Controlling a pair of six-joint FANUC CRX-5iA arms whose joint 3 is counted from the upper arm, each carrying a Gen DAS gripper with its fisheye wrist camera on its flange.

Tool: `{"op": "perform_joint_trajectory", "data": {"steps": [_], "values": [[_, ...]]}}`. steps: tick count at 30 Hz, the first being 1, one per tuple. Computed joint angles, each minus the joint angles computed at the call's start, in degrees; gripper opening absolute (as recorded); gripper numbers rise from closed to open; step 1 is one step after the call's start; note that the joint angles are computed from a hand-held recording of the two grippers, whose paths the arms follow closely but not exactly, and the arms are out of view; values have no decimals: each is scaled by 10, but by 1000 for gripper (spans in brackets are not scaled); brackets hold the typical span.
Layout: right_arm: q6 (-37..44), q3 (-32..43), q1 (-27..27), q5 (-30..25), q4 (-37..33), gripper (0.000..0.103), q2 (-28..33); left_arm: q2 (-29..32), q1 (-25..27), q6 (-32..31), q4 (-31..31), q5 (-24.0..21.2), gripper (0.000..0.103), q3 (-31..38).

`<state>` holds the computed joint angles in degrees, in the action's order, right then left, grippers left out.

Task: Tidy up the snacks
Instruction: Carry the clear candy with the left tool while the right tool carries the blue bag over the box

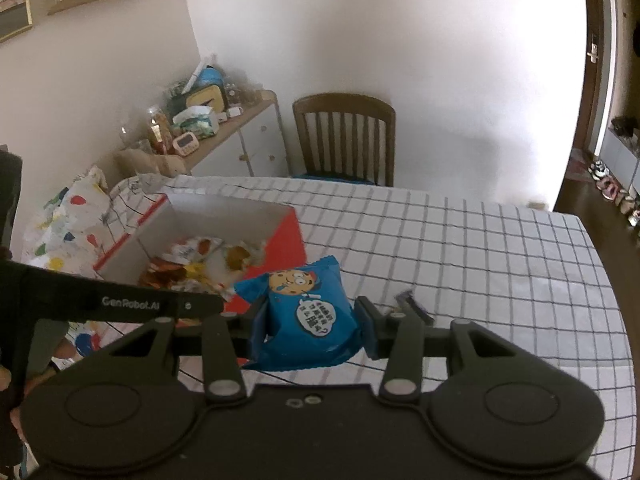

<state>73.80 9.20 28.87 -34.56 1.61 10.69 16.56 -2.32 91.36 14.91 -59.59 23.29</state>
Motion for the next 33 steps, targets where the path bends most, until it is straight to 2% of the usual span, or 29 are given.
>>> {"op": "perform_joint_trajectory", "data": {"steps": [10, 19, 27, 33], "values": [[-97, 50, 53, 1, 87, 44, 54, 13, 66, -52, 21, -10, 33, 18], [-155, 118, 87, -22, 150, 44, 124, 54, 108, -71, 18, -24, 33, 58], [-161, 222, 102, -84, 175, 44, 211, 102, 126, -60, -4, -42, 33, 112], [-139, 341, 104, -162, 155, 44, 293, 133, 132, -55, -17, -48, 33, 140]]}}
